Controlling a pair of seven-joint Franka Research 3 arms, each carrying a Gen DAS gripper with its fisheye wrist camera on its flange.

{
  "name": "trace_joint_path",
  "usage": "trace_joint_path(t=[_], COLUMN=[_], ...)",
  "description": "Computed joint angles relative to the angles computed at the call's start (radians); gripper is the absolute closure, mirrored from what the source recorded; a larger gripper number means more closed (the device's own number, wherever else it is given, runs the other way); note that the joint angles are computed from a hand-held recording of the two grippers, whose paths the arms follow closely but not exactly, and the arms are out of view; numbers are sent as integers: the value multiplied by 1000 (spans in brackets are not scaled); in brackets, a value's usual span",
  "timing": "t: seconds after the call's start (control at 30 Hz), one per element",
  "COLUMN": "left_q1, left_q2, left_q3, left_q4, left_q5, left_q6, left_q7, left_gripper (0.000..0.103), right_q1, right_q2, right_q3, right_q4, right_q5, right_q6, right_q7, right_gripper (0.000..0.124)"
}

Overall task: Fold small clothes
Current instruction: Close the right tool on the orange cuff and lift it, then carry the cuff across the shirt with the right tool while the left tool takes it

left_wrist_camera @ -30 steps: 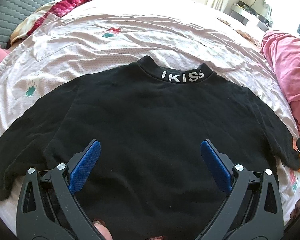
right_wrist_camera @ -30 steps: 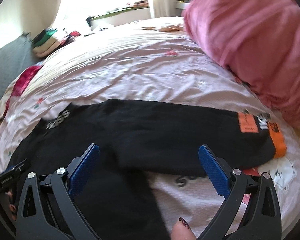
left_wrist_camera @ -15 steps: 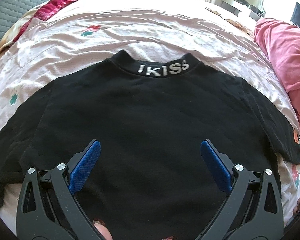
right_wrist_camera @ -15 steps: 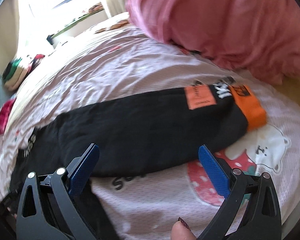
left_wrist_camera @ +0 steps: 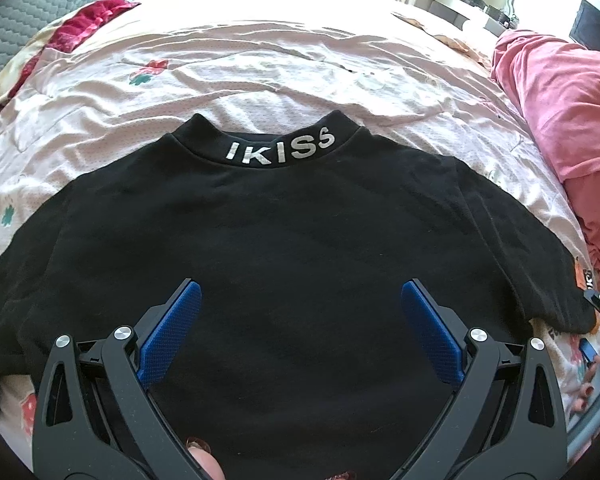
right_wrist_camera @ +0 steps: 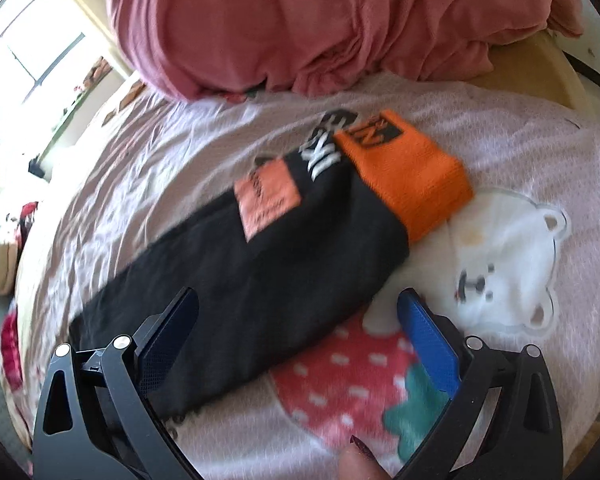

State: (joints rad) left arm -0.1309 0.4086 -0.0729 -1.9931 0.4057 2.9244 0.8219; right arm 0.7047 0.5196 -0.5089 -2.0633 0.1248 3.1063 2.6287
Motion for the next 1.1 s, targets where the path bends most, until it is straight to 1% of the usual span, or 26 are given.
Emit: trace_joint_path(t=[0.07,0.13,0.17,0.2,0.23,0.27,0.3,0.33,0.37,0.4,0.43,0.5,0.53,0.6,0.67,0.73,0.8,0.83,0.9,1.03,1.1], left_q1=[13,12,11,12,14,17,23,27,31,36,43,57,68,75,102,127,138,136,127,192,226], left_q2=[1,-2,-4,-7,-12,-18,-23,-28,-33,-38,-42,-49,-53,-59,-65,-74,-89,-96,-116,-139,-151], left_q3=[-14,-10,-7,-6,-4,-3,-6,-7,-8,-9,-14,-23,-32,-36,-63,-87,-96,-92,-77,-138,-171], left_q4=[1,0,-1,-4,-9,-18,-24,-32,-40,-48,-54,-67,-75,-84,-92,-105,-120,-127,-148,-180,-199], left_q5=[-13,-12,-10,-9,-8,-8,-11,-13,-16,-21,-30,-52,-68,-85,-123,-160,-184,-188,-190,-271,-312], left_q6=[-2,-7,-10,-12,-10,-5,-2,3,8,16,21,31,44,58,64,76,87,94,113,143,161], left_q7=[17,20,20,23,23,23,27,29,30,31,36,38,43,46,70,99,117,119,111,168,206], left_gripper=[9,9,9,9,9,9,9,9,9,9,9,9,9,9,9,9,9,9,9,9,9], right_q1=[-42,-41,-40,-21,-8,-22,-27,-25,-55,-102,-144,-241,-277,-423,-502,-545,-581,-605,-625,-669,-685], right_q2=[19,49,60,77,98,113,129,138,139,136,130,115,112,104,104,107,113,121,129,153,137], right_q3=[28,11,5,-20,-43,-36,-38,-46,-22,36,86,199,241,404,500,558,611,646,681,764,795], right_q4=[30,61,70,80,99,120,138,148,157,162,164,170,175,190,203,222,240,256,273,311,279], right_q5=[22,32,39,46,53,58,58,64,36,77,76,45,30,-75,-144,-200,-250,-287,-312,-374,-386], right_q6=[3,5,11,9,8,19,42,55,84,149,191,267,296,369,402,418,424,426,421,399,409], right_q7=[1,17,23,39,55,52,43,29,35,-29,-56,-115,-138,-178,-215,-262,-307,-330,-372,-456,-490], right_gripper=[25,27,36,44,57,70,78,97,104,106,112,113,115,115,115,115,115,115,115,115,115])
